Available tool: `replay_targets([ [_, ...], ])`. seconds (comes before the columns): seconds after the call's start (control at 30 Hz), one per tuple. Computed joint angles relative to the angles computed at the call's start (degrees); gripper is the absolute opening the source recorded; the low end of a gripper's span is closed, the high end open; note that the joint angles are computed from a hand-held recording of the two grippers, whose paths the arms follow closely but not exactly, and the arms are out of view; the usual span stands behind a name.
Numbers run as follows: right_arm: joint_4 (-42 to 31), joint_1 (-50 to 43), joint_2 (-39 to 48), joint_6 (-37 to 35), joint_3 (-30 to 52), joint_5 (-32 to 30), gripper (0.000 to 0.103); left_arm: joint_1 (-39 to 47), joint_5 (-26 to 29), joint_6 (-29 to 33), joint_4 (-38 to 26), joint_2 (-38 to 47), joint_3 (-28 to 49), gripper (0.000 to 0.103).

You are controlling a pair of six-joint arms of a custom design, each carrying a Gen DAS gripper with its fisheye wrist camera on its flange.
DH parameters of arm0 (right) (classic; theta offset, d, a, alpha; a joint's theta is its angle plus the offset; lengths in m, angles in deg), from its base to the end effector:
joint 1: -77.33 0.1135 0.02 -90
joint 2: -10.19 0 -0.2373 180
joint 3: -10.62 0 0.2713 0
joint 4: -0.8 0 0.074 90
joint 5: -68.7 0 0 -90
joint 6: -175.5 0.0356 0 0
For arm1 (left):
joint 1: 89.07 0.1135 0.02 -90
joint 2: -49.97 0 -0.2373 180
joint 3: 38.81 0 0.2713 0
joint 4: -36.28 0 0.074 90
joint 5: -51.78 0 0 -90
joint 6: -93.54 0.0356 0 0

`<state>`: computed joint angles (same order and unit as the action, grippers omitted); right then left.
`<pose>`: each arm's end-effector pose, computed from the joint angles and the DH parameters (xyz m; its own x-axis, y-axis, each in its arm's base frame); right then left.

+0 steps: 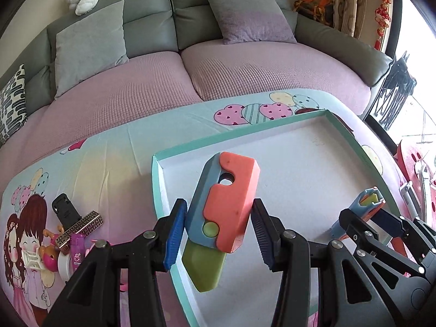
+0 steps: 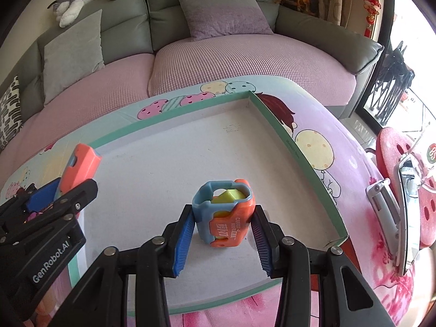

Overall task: Organize rigid objects
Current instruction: 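Carry both toy knives over the tray and open both tools to release them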

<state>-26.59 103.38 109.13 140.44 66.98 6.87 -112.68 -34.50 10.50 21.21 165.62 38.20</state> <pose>0.2704 0.1135 0.0653 -0.6828 0.4694 -0.5598 0.5520 0.8335 0.0256 0.3651 -0.1621 0.0697 -0.6804 0.4294 -0.5938 0.5211 0.8532 0.0198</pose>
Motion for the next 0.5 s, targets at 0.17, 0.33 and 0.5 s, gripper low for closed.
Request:
replay_targets([
  [0.17, 1.4, -0.5, -1.0, -0.3, -1.2, -0.7, 0.045, -0.7, -1.4, -0.6, -0.3, 1.0, 0.7, 0.05],
  [0.33, 2.4, -0.7, -1.4, -0.3, -1.9, -1.1, 0.045, -0.7, -2.4, -1.5, -0.2, 1.8, 1.5, 0.05],
  [0.5, 2.3, -0.7, -1.3, -0.5, -1.8, -1.0, 0.045, 0.1, -2.9, -2.1, 0.3, 1.0, 0.5, 0.058],
])
